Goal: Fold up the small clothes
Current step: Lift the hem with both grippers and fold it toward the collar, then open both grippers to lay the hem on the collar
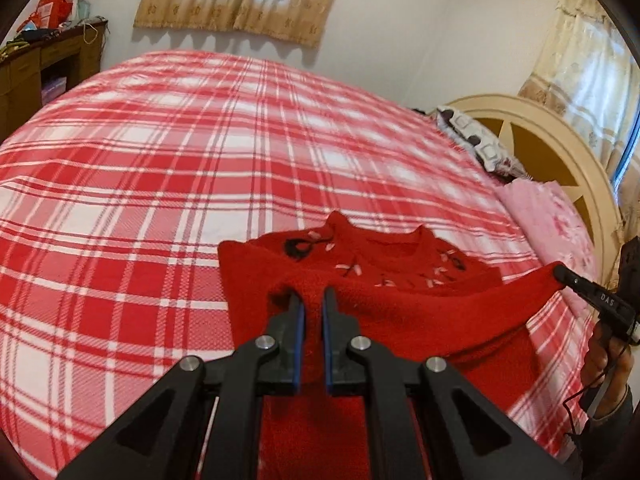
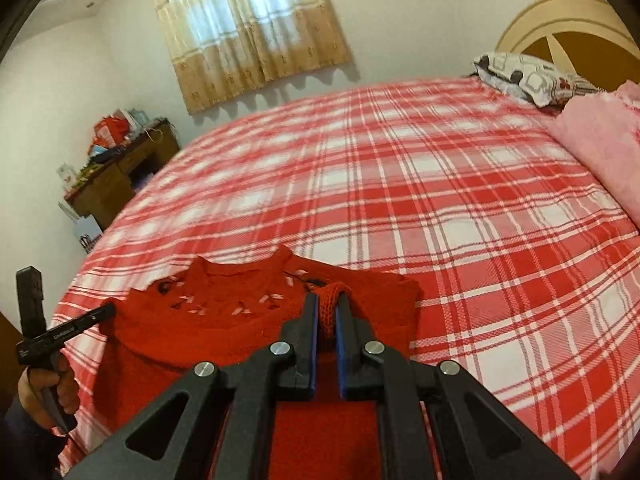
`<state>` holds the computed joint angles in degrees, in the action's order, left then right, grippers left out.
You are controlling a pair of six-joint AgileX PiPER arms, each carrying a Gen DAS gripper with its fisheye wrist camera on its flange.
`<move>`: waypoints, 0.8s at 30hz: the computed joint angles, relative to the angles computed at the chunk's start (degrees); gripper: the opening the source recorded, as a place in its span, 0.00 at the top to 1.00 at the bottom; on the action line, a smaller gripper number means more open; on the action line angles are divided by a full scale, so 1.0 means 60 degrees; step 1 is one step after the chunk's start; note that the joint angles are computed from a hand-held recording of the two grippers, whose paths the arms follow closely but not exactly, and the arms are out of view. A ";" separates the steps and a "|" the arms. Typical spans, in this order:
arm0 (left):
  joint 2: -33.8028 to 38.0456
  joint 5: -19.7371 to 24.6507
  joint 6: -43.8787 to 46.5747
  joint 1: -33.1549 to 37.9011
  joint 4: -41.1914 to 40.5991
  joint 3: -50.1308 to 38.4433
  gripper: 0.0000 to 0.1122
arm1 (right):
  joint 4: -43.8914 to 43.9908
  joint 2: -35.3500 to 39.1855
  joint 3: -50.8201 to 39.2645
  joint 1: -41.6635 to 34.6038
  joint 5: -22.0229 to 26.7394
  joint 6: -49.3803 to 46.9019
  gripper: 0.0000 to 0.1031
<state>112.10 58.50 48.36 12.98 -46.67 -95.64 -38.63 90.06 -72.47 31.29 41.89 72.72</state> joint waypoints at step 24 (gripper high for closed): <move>-0.0632 -0.2729 0.0559 -0.0599 0.1461 0.1825 0.32 | 0.0750 0.4917 -0.5717 0.1154 0.4026 -0.4086 0.49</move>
